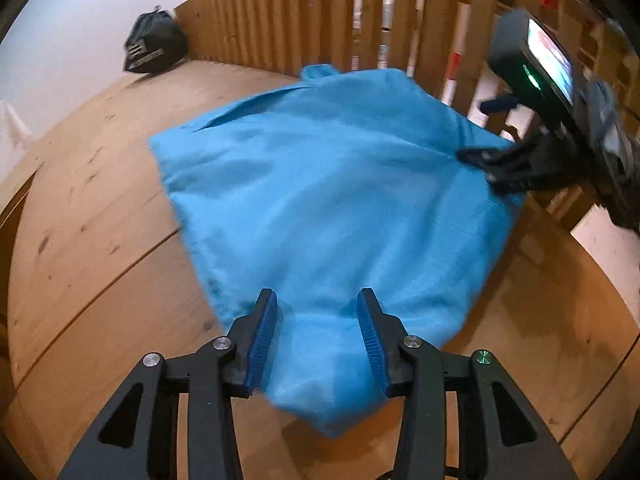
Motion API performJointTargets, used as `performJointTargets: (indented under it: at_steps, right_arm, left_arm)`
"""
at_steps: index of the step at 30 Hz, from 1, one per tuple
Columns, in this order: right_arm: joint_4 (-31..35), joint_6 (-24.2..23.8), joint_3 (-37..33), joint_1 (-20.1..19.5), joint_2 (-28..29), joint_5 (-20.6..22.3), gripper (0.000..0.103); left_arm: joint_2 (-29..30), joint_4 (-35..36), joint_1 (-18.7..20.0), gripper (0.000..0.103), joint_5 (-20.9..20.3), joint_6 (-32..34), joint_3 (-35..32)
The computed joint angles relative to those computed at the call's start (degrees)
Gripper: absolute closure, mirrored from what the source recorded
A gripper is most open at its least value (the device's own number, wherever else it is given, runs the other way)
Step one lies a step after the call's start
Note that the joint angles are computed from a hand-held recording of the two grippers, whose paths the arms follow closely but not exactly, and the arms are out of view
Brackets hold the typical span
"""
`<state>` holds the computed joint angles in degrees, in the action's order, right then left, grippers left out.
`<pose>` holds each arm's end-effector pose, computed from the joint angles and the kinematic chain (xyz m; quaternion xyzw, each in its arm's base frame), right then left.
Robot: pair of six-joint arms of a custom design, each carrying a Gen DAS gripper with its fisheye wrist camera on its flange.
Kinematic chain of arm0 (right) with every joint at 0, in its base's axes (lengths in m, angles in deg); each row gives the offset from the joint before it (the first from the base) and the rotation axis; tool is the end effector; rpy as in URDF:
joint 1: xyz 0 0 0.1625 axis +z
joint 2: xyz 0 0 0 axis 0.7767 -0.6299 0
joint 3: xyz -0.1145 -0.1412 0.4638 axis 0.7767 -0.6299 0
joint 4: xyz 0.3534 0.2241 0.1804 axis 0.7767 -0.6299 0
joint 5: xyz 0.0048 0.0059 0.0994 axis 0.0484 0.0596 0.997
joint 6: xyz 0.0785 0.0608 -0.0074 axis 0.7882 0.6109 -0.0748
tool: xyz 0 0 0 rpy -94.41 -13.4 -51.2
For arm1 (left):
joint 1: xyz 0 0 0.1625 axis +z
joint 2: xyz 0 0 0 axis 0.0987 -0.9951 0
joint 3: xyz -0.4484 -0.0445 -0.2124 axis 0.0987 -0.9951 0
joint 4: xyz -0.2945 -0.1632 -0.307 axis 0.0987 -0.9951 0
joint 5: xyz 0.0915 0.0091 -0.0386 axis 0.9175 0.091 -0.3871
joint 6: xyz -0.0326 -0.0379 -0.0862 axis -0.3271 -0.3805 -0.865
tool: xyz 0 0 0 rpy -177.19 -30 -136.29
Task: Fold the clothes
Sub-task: 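Lower the folded jacket onto the table by the railing and open both grippers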
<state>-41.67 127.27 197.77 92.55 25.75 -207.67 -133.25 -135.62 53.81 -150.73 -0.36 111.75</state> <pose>0.4086 -0.2174 -0.0057 -0.1381 -0.7055 0.1849 0.6701 -0.0473 -0.3734 0.3653 0.6767 0.7321 0.0175 0.0765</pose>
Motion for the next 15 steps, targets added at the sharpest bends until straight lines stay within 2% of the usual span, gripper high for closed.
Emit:
performJointTargets:
  at_steps: [2, 4, 7, 9, 10, 12, 15]
  right_arm:
    - [3.74, 2.11, -2.25, 0.95, 1.10, 1.08, 0.033]
    - [4.34, 6.43, -3.79, 3.33, 1.26, 1.45, 0.033]
    - [2.82, 14.29, -6.88, 8.50, 2.78, 0.26, 0.033]
    - [2.09, 17.46, -10.15, 11.02, 4.77, -1.65, 0.033]
    - [1.57, 19.95, -12.43, 13.29, 6.78, -2.32, 0.033]
    - [1.88, 22.47, -16.04, 15.60, 9.91, -3.54, 0.033]
    - [8.49, 27.02, -26.89, 19.64, 17.52, -3.59, 0.033]
  left_arm:
    - [0.62, -2.52, 0.09, 0.064, 1.01, -1.91, -0.97]
    - [-1.19, -1.67, 0.46, 0.062, 0.57, -4.18, -2.23]
    - [-5.15, 2.61, 1.41, 0.049, -2.17, -6.21, -4.86]
    - [-8.91, 5.83, 1.18, 0.042, -3.48, -6.10, -5.76]
    - [-10.71, 7.42, 1.00, 0.037, -4.07, -6.05, -6.25]
    - [-13.82, 10.51, 1.81, 0.035, -5.87, -5.28, -7.71]
    - [-18.65, 18.48, 3.16, 0.031, -7.72, -3.63, -11.40]
